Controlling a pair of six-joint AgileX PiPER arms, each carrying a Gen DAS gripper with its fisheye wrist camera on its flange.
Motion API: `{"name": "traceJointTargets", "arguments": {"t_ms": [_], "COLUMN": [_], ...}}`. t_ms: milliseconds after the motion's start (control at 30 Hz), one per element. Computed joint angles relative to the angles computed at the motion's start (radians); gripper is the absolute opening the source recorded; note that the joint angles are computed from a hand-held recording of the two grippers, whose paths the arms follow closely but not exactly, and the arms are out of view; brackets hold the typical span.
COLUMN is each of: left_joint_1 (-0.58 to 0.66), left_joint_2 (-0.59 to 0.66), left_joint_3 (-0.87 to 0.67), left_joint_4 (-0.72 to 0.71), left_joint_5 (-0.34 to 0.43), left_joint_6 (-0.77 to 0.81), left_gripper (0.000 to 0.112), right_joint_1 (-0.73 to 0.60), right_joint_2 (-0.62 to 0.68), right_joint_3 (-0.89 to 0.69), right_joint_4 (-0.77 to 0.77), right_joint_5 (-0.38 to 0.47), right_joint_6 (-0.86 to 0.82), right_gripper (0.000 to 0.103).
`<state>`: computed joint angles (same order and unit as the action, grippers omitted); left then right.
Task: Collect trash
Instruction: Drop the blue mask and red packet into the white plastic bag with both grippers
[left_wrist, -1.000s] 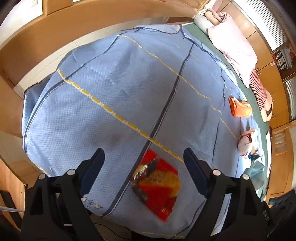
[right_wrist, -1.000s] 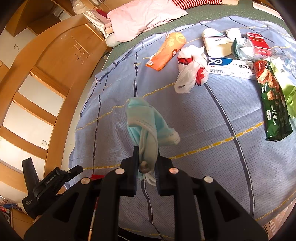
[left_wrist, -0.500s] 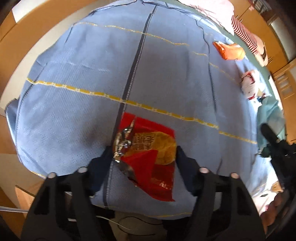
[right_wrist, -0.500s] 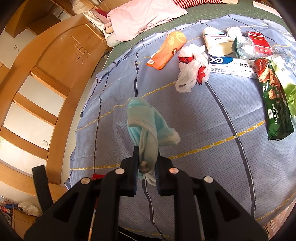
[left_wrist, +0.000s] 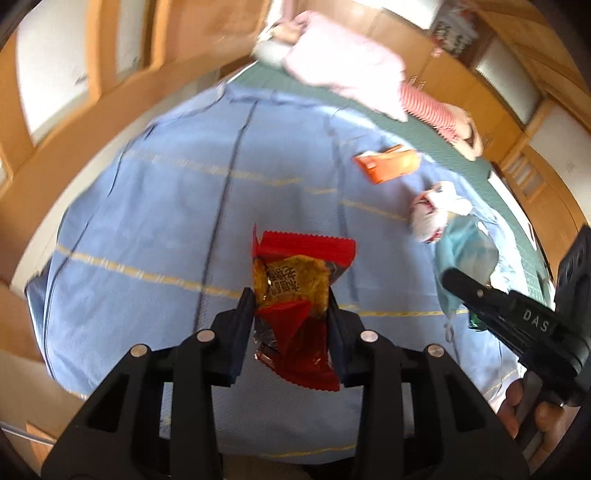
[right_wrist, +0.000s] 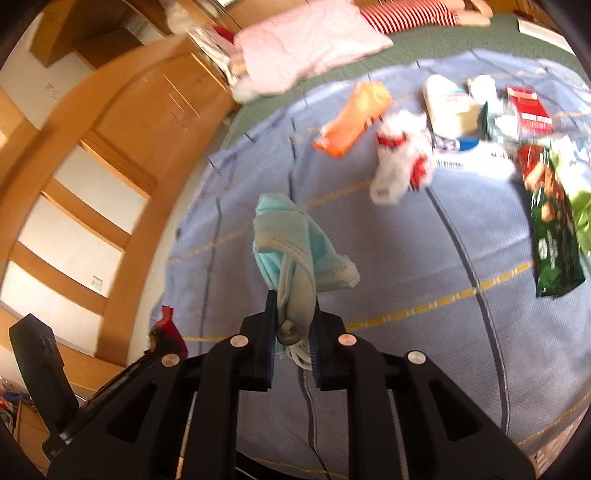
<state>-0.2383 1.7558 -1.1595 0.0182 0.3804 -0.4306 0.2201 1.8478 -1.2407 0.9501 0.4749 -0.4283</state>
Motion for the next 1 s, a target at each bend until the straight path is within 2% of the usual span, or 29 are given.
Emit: {"name": "traceJointTargets", "arguments": {"t_ms": [100, 167, 333, 433, 533, 600, 667, 733, 767, 800, 900, 967, 1000], "left_joint_1": [-0.073, -0.116, -0.228, -0.302, -0.345, -0.367, -0.386, -0.407, -0.415, -0.421, -0.459, -0.496, -0.527], "left_joint_2": [-0.015, -0.032, -0.031, -0.024, -0.003, 0.015, 0.042, 0.072, 0.096, 0.112, 0.177, 0.232, 0.241], "left_joint_3": [-0.019, -0.012, -0.046, -0.072, -0.093, -0.117, -0.146, -0.184, -0.208, -0.221, -0.278, -0.345, -0.367], "left_joint_4": [0.082, 0.037, -0.211, -0.309, -0.582, -0.772, -0.939, -1.044, -1.097, -1.124, -1.148, -1.066, -0.989], "left_joint_5": [-0.04, -0.079, -0.109, -0.113, -0.11, -0.058, 0.005, 0.094, 0.147, 0.178, 0.278, 0.325, 0.323], "left_joint_6": [-0.048, 0.019, 0.322, 0.453, 0.737, 0.937, 1.123, 1.232, 1.279, 1.303, 1.333, 1.286, 1.238], "left_gripper": [0.038, 0.038, 0.038, 0.038, 0.038, 0.039, 0.039, 0.039, 0.04, 0.04, 0.045, 0.056, 0.073], "right_joint_1": [-0.026, -0.069, -0.264, -0.477, -0.673, -0.815, -0.879, -0.925, -0.969, -1.035, -1.239, -1.296, -1.311], "right_joint_2": [-0.102, -0.183, -0.463, -0.622, -0.68, -0.674, -0.645, -0.591, -0.572, -0.559, -0.53, -0.54, -0.544], "right_joint_3": [0.065, 0.104, 0.265, 0.369, 0.412, 0.443, 0.487, 0.537, 0.545, 0.548, 0.488, 0.453, 0.437], "right_joint_4": [-0.014, -0.064, -0.178, -0.248, -0.323, -0.391, -0.49, -0.594, -0.591, -0.561, -0.433, -0.394, -0.38], "right_joint_5": [-0.025, 0.005, 0.102, 0.214, 0.339, 0.443, 0.477, 0.477, 0.476, 0.479, 0.508, 0.514, 0.51], "right_joint_6": [-0.03, -0.028, -0.126, -0.23, -0.285, -0.327, -0.328, -0.31, -0.325, -0.357, -0.416, -0.413, -0.414], "right_gripper": [0.017, 0.017, 0.017, 0.017, 0.017, 0.017, 0.021, 0.053, 0.06, 0.067, 0.071, 0.074, 0.076]}}
